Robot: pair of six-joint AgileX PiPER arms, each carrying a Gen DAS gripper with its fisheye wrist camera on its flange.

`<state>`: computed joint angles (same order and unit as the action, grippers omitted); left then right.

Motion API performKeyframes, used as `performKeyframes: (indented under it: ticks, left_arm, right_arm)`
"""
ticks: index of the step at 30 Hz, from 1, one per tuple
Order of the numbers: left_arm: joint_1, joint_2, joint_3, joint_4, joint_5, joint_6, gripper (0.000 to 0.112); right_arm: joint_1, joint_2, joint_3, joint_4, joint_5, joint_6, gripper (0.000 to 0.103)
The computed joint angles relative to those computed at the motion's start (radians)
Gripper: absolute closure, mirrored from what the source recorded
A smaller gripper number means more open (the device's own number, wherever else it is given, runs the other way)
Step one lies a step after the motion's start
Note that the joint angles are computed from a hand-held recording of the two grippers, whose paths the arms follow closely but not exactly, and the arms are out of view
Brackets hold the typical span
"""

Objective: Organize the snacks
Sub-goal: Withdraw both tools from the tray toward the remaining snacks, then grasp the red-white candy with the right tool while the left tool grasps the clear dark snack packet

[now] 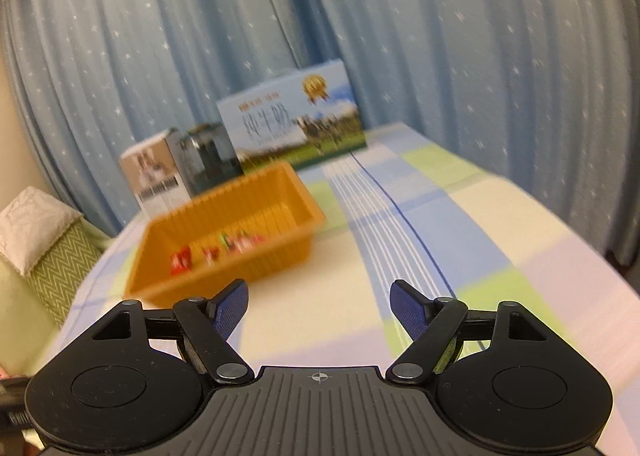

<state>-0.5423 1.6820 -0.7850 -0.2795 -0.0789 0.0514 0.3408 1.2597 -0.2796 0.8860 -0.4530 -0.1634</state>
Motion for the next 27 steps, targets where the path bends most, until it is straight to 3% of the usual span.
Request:
performKeyframes:
  ticks: [2,5,9,11,13,17,20,27]
  left_arm:
    - [-0.008,-0.008,0.016,-0.036,-0.002,0.028,0.034]
    - [-0.023,-0.015,0.048,-0.063,-0.030,0.052,0.033]
    - [-0.038,-0.012,0.067,-0.139,-0.043,0.109,0.033]
    - [-0.046,-0.007,0.068,-0.151,-0.049,0.124,0.033]
    - [-0.051,-0.002,0.069,-0.159,-0.056,0.137,0.033]
    - [-0.041,0.019,0.063,-0.098,-0.055,0.075,0.033]
    - [-0.038,0.035,0.055,-0.068,-0.052,0.039,0.033]
    - [-0.048,0.066,0.032,0.026,-0.048,-0.052,0.033]
  right_arm:
    - [0.050,-0.015,0.048,0.010,-0.035,0.016,0.025]
    - [0.174,-0.008,0.098,0.145,-0.107,-0.044,0.026]
    - [0.253,0.019,0.142,0.149,-0.126,0.071,0.026]
    - [0.254,0.044,0.141,0.097,-0.113,0.138,0.033]
    - [0.256,0.081,0.126,0.067,-0.105,0.158,0.047]
    - [0.252,0.175,0.090,0.065,-0.116,0.166,0.058]
    - [0.224,0.226,0.080,-0.022,-0.119,0.247,0.062]
    - [0.246,0.330,0.002,0.075,-0.156,0.105,0.075]
